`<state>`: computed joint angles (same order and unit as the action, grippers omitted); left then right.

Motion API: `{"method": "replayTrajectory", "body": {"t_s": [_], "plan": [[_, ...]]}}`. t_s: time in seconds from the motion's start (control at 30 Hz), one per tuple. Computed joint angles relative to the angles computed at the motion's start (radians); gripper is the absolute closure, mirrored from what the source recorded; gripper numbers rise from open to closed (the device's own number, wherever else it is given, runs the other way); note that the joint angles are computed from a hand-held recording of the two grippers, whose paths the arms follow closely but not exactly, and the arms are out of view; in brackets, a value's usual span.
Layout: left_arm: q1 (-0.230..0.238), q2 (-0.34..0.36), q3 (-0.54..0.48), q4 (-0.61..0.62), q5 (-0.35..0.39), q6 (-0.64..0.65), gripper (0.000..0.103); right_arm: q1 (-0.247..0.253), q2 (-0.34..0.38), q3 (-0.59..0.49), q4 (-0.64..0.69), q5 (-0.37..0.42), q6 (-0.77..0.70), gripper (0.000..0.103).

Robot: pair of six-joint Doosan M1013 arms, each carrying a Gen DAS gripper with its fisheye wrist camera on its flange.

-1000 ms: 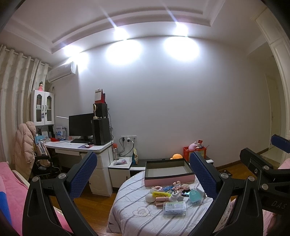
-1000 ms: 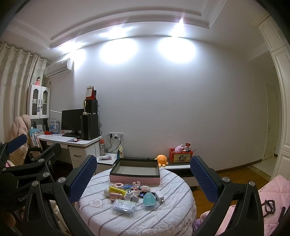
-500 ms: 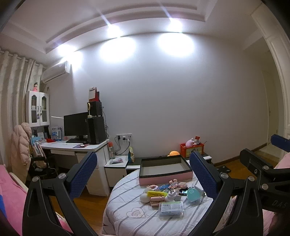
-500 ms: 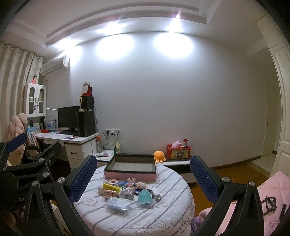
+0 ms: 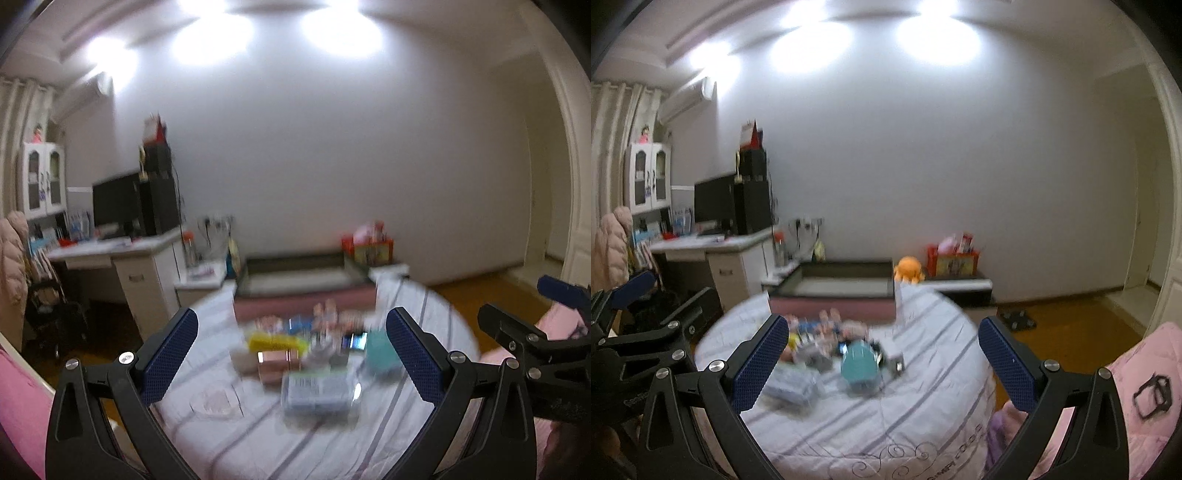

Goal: Organize rigid objects
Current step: 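Grasp the clear labeled box with left tool while right tool grasps teal case, then lift the clear box and teal case and carry both over the pink box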

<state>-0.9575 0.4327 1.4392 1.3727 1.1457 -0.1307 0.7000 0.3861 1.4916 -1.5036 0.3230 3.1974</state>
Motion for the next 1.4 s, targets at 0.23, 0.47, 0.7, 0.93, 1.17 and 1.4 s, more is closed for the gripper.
{"method": "replayTrajectory", "body": {"t_s": [0.23,0.47,0.7,0.93,1.17,1.4], "plan": [[0.063,0.065,-0.025,-0.233,-0.109,0.119,0.000,-0.042,0.111,-0.088,0.649,0.017,-0.645,0.000],[0.098,0.107,-0.070,-0.316,-0.155,0.181,0.000,-0.068,0.167,-0.148,0.916,0.061,-0.888,0.000],[0.109,0.105,-0.070,-0.326,-0.209,0.181,0.000,-0.094,0.193,-0.175,1.088,0.058,-1.024,0.000],[0.119,0.141,-0.108,-0.424,-0.168,0.327,0.000,-0.102,0.210,-0.200,1.161,0.077,-1.096,0.000],[0.156,0.116,-0.087,-0.519,-0.285,0.342,0.009,-0.090,0.225,-0.228,1.175,0.102,-1.135,0.000],[0.146,0.072,-0.031,-0.456,-0.303,0.285,0.009,-0.077,0.251,-0.283,1.220,0.140,-1.188,0.000]]}}
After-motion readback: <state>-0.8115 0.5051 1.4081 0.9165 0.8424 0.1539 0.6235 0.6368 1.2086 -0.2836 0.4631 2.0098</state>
